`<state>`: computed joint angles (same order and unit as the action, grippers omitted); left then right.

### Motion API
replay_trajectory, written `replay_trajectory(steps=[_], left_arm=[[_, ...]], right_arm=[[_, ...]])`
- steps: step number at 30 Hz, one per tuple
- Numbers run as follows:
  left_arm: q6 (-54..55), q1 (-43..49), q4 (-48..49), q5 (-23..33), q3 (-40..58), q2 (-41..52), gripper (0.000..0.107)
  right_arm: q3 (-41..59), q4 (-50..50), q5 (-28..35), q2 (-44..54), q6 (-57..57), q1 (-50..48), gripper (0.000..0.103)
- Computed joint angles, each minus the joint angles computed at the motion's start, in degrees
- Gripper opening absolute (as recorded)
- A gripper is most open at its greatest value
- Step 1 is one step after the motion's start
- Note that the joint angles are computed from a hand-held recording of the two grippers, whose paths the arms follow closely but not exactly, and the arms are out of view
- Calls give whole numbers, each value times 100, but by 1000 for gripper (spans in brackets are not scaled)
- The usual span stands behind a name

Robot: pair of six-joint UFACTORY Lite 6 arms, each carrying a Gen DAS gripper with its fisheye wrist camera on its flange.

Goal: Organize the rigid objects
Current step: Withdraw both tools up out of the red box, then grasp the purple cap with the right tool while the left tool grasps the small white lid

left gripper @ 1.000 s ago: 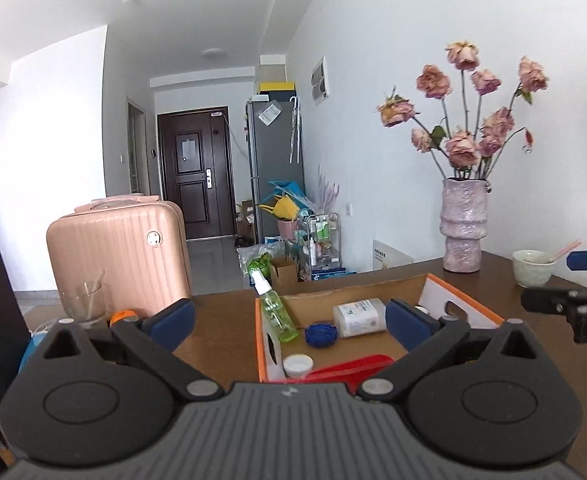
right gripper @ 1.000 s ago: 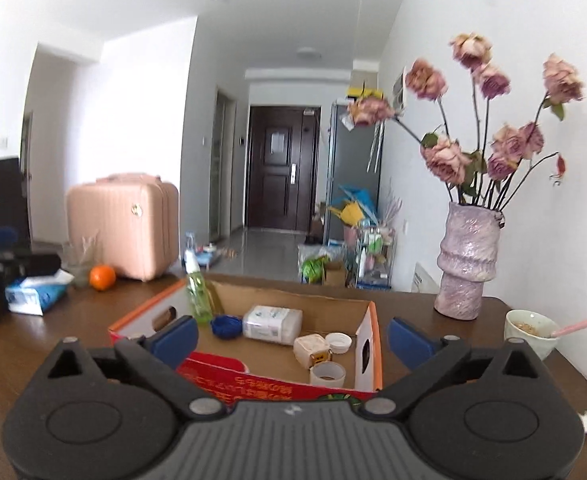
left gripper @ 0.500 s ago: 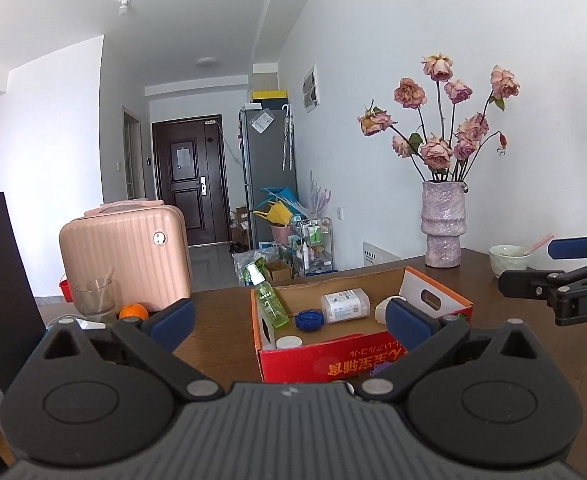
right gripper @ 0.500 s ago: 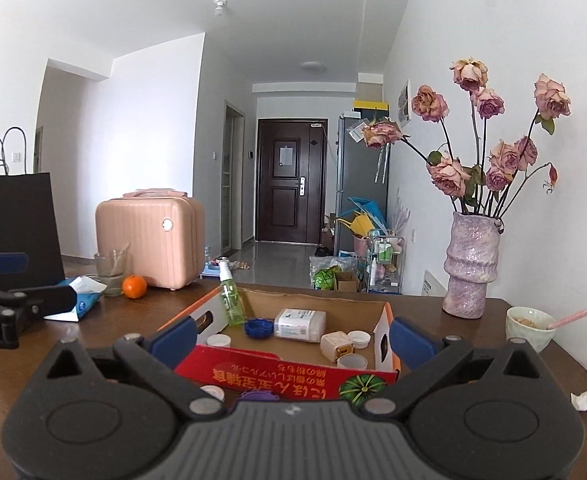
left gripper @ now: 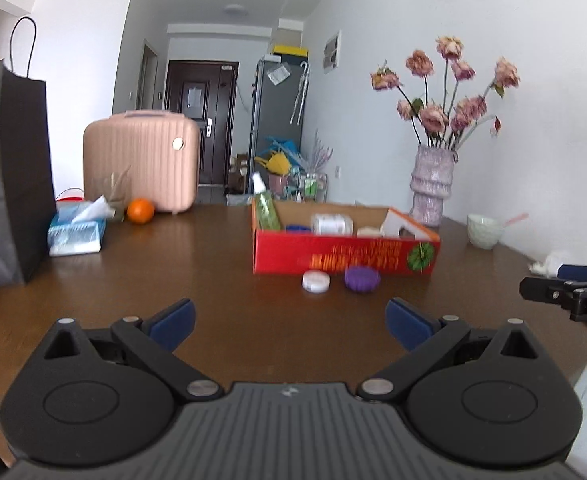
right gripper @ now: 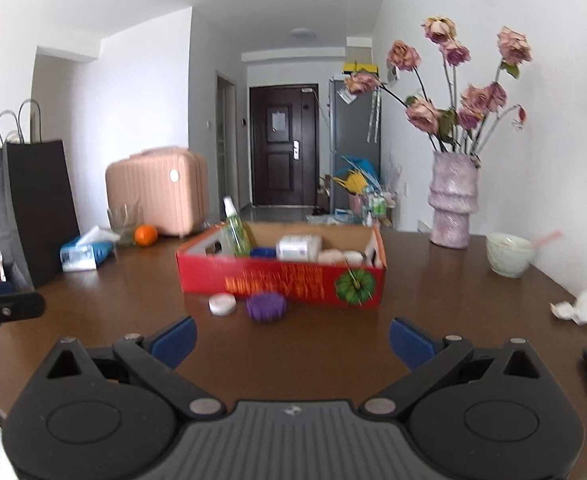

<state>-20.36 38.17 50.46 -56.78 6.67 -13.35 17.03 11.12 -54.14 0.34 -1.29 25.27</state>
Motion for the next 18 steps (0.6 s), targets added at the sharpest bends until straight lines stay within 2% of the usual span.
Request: replay_trajectory(steps=[5,13,18], left_arm=[[422,170,51,163,-129,161,103],[678,-758,-924,387,479,971,103],[876,-1289,-1513,582,1237,1878,103]], right_arm=[[-345,113,-140,294,-59,207,103],[303,-349,-3,1044,229,-182,103],[1222,-565,416,1745,270,-417,103]])
